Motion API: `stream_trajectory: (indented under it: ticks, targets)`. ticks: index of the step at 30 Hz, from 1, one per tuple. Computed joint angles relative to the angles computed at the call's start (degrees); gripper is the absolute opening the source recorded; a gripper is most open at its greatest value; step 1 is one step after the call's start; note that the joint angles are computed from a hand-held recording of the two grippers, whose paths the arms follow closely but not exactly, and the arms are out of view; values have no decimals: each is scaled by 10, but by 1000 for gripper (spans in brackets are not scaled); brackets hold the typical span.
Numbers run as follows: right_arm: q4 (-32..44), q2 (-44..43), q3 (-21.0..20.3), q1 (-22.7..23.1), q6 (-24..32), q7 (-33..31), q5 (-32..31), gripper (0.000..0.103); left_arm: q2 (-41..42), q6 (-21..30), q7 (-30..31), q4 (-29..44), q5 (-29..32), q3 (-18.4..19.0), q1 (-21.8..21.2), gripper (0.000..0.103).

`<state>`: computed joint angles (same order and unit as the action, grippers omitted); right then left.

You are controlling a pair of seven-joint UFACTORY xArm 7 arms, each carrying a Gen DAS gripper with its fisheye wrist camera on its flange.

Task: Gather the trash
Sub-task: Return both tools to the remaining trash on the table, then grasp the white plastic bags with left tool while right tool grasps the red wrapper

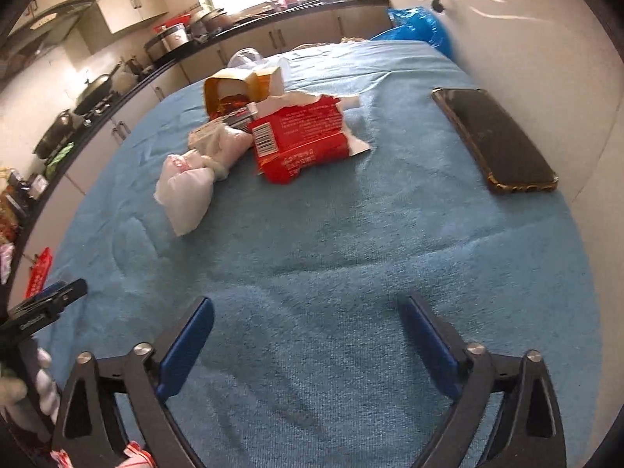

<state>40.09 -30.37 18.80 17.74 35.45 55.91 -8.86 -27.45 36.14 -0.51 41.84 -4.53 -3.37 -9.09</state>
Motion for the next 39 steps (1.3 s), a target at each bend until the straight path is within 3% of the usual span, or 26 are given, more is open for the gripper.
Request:
stream_trajectory:
  ticks: [4,7,12,14,16,22,25,26,27,28,29,31,34,39]
  targets:
    - [17,14,-1,11,32,-37,-7,102,20,31,-12,23,35,-24,5,103]
    - [34,27,8,13,60,-52,-23,103,19,34,17,36,-12,-7,-30,102]
    - [39,28,-2,18,65,-57,-21,100,41,4,29,68,-30,-21,-56,102]
    - [36,21,-15,15,57,-62,-12,89,65,-3,37,95,-38,-28,-70,102]
    - [33,16,-28,6,44,-65,-4,85,90,-14,40,119,-35,-38,-77,102]
    - [26,26,-55,-32,-11,-68,13,83,195,-31,68,210,-66,-55,-114,102]
    - [34,48,-65,-47,-41,-70,22,83,244,-29,52,251,-50,-67,-117,102]
    - [39,58,-70,-48,-50,-75,29,83,259,-24,46,263,-48,-68,-118,100]
    - [45,69,-76,-46,-60,-82,38,83,273,-14,48,275,-58,-69,-118,85]
    - [52,81,-81,-45,-67,-91,46,83,283,1,52,284,-68,-68,-117,53]
    - [64,95,-83,-44,-70,-99,49,84,294,17,53,291,-81,-68,-115,36]
    - [86,121,-81,-47,-68,-111,44,87,279,17,51,280,-81,-66,-112,32]
    - [117,160,-72,-58,-65,-105,15,89,245,35,71,258,-128,-55,-100,31]
    - [169,216,-56,-71,-54,-41,-85,94,159,27,99,186,-160,-31,-88,31]
